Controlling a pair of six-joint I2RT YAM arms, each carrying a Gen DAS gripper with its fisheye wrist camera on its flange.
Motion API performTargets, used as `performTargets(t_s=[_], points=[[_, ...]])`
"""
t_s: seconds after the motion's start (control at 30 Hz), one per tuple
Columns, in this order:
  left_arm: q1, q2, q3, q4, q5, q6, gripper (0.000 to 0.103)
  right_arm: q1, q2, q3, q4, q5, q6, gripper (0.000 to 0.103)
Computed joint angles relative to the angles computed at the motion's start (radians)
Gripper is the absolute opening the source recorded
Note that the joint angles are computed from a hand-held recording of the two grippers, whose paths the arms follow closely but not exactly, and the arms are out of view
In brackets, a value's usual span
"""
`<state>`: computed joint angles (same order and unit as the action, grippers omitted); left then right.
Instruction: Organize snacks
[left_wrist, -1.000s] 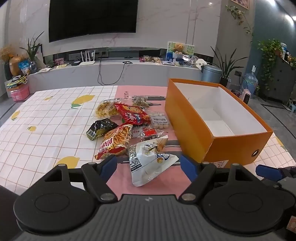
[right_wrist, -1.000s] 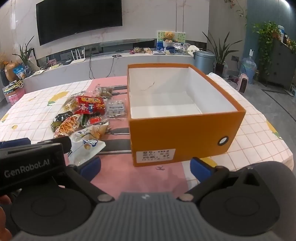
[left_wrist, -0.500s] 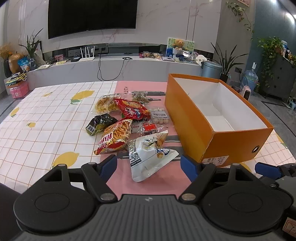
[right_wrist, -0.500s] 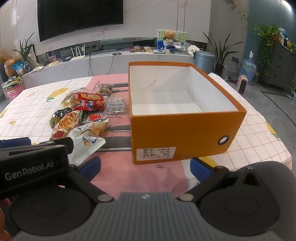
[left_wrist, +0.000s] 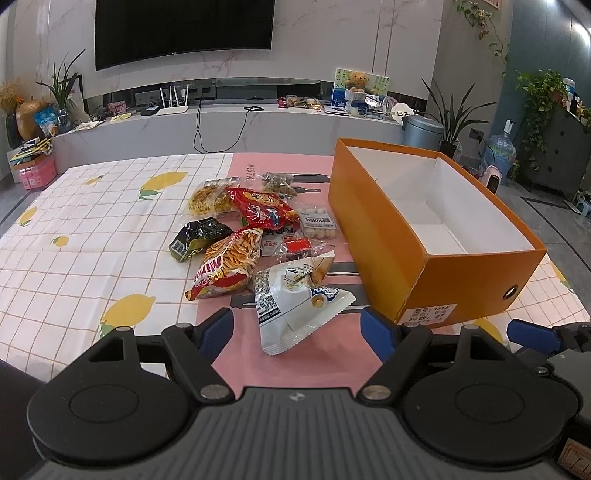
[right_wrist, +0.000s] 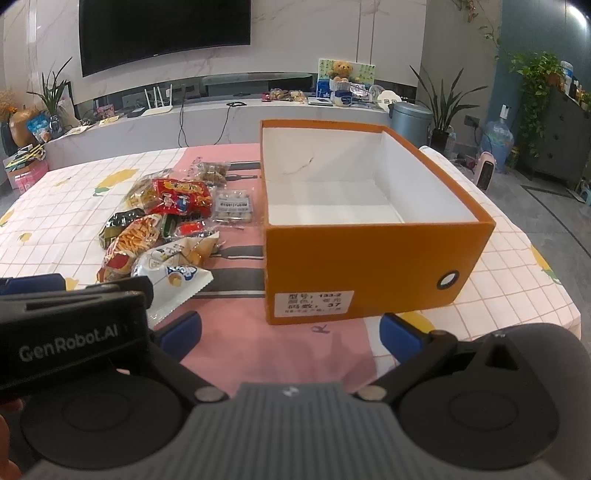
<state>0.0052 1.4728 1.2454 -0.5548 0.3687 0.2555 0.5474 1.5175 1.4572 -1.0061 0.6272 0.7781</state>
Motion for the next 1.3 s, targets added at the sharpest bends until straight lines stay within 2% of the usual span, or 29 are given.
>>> performTargets(t_s=[1.3], points=[[-0.013,-0.007,-0.002,-0.014,-0.037,0.02,0.092,0.008,0.015,-0.002,0.03,-0.037,-0.021,0.1]])
